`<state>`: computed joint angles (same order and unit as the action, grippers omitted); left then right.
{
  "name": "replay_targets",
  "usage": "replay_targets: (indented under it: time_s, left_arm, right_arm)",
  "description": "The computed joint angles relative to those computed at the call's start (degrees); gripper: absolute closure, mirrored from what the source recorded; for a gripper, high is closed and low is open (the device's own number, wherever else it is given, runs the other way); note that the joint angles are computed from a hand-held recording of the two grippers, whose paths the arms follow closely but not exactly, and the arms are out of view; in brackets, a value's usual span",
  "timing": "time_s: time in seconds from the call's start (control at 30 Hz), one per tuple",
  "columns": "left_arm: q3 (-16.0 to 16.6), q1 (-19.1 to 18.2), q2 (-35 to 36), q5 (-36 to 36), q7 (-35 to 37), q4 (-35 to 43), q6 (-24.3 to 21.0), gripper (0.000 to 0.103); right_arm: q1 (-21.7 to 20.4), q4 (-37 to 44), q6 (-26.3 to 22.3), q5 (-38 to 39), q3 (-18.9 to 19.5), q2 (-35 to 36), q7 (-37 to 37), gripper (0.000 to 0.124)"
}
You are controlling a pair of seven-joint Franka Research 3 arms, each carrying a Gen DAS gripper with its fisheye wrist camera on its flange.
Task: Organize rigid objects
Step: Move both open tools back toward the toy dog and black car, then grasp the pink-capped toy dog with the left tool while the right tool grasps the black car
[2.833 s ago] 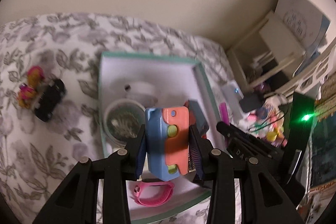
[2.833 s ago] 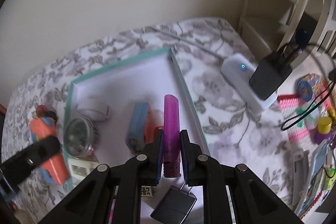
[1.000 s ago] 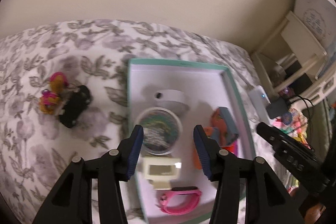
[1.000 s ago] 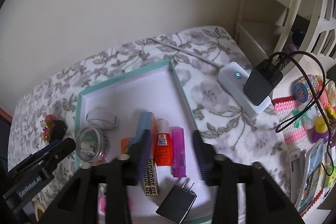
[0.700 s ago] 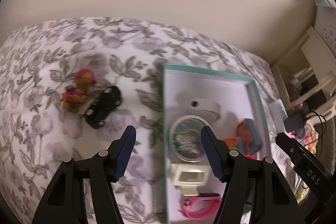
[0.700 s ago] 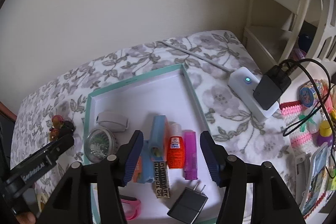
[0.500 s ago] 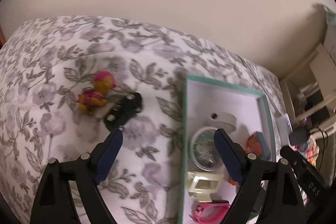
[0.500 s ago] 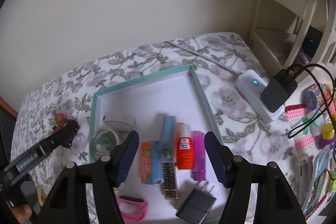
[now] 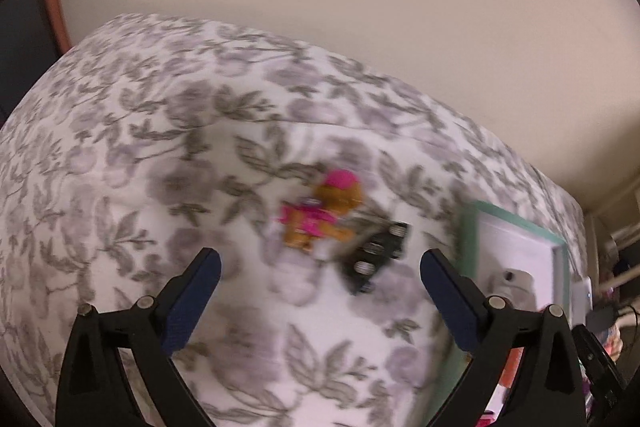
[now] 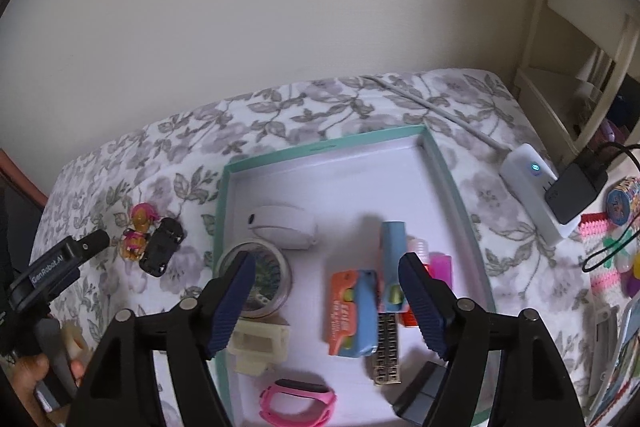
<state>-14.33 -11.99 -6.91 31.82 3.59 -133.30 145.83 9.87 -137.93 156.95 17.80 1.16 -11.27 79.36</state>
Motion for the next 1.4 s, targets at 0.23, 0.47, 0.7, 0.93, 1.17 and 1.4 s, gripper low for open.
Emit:
replay_targets:
  time_s: [0.23,0.47,0.7,0.93,1.17,1.4]
  left_arm:
    - [1.4,2.1,-3.5,-1.5,-0.9,-5.4,1.4,0.0]
    - [1.6,4.6,-6.0,-1.2,-1.8,-9.3,4.2,0.0]
    - [1.3,5.7,-5.8,0.3,1.7,-10.2,5.2,0.0]
    - [2.5,5.7,-3.9,-1.8,6.2,-9.9,9.7,0.0]
    - [3.2,5.7,-1.3,-4.2,12.9,-8.6,13.3,0.0]
    - [4.8,5.9,1.5,-9.8,20.4,-7.9,19.4,0.0]
  right_arm:
    - [1.7,-0.4,1.5,0.3,1.1,0.1,-0.7,0.046]
    - [4.6,-0.7,2.8,3.5,1.6,0.3,-3.5,0.046]
    - [8.6,0.1,4.0,10.5,1.8,2.1,-10.0,0.046]
    - [11.0,3.8,2.0,16.5,2.9,6.4,-13.9,0.047]
    - [10.8,9.2,-1.3,15.8,4.8,12.4,-10.1,0.051]
    - [11.0,13.5,-0.9,13.5,5.8,17.5,-5.7,0.068]
